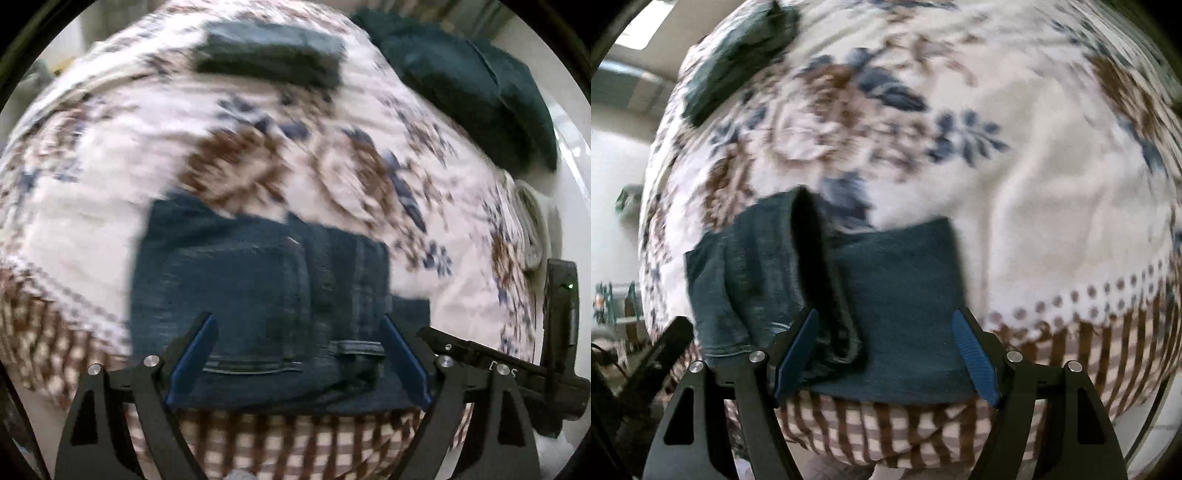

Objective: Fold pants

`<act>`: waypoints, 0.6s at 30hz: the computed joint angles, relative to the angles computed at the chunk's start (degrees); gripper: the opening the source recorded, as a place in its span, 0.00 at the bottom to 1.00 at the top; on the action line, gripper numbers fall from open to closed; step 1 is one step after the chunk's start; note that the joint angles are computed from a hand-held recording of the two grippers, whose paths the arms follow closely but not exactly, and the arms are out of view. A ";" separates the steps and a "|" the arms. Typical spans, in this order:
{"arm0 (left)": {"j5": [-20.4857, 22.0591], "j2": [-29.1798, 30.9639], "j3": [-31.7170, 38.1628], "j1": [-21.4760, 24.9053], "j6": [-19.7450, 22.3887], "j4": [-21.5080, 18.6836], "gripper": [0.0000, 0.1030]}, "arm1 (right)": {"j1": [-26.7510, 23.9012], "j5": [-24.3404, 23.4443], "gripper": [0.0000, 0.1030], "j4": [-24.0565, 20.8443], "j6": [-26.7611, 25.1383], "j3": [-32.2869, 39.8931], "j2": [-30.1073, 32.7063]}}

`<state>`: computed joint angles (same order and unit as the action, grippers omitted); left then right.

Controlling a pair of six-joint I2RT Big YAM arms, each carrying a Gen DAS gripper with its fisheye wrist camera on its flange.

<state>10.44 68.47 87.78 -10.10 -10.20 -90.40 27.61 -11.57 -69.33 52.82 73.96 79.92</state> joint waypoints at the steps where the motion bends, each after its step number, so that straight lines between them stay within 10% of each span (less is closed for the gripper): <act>1: -1.46 -0.22 0.43 1.44 0.47 -0.33 0.86 | 0.32 -0.44 0.75 0.50 0.16 0.64 0.42; 12: -14.19 1.34 -5.39 10.58 6.18 -1.42 0.86 | 1.03 -16.76 0.75 16.07 5.18 -0.04 10.93; 15: -14.33 0.97 -5.85 12.25 6.45 -1.68 0.86 | 3.61 -12.08 0.26 15.02 2.14 2.43 11.58; 18: -12.85 1.17 -4.52 13.81 6.49 -2.76 0.86 | 4.62 -8.46 0.19 12.39 2.33 3.44 9.23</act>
